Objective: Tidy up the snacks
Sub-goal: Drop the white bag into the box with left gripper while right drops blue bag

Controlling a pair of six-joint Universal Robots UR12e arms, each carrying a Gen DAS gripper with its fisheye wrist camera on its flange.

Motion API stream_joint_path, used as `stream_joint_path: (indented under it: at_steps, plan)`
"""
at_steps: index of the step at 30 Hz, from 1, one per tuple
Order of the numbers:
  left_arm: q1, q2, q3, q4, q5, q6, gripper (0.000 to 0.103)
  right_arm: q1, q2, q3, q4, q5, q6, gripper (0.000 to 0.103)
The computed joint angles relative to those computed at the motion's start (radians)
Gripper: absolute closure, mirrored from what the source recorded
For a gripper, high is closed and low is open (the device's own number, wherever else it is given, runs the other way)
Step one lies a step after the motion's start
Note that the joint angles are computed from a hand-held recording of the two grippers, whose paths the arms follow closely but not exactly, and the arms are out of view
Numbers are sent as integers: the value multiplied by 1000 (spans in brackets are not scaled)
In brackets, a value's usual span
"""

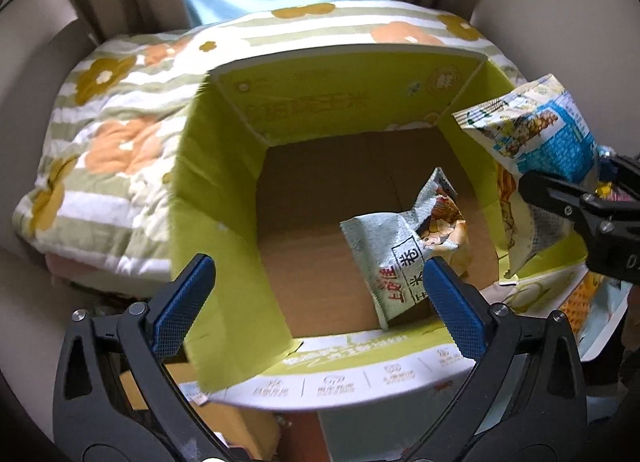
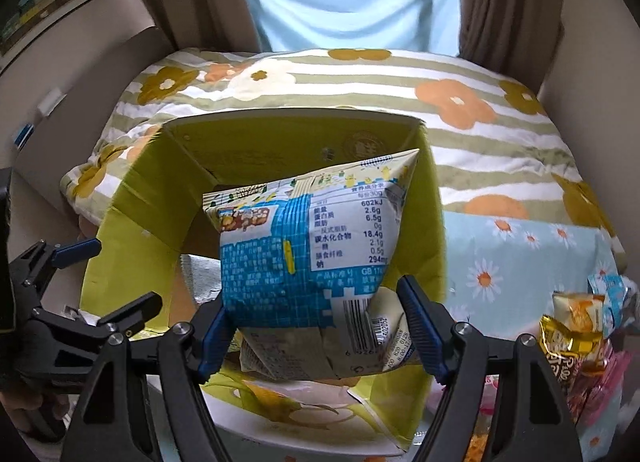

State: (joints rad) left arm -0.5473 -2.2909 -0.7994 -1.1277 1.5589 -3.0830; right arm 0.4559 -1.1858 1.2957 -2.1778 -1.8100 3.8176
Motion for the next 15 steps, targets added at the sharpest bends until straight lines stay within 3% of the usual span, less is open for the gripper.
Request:
stream_joint_path:
  at_steps: [9, 12, 15]
  plan:
    - [13, 37, -48, 34, -13, -81, 1, -11, 1, 19, -65, 107, -24, 28]
    - [12, 50, -68, 43, -2, -90, 1, -7, -6, 49, -120, 87, 13, 3]
    - [13, 61, -85, 51, -3, -101, 1, -1, -19, 82, -180, 65, 24, 1]
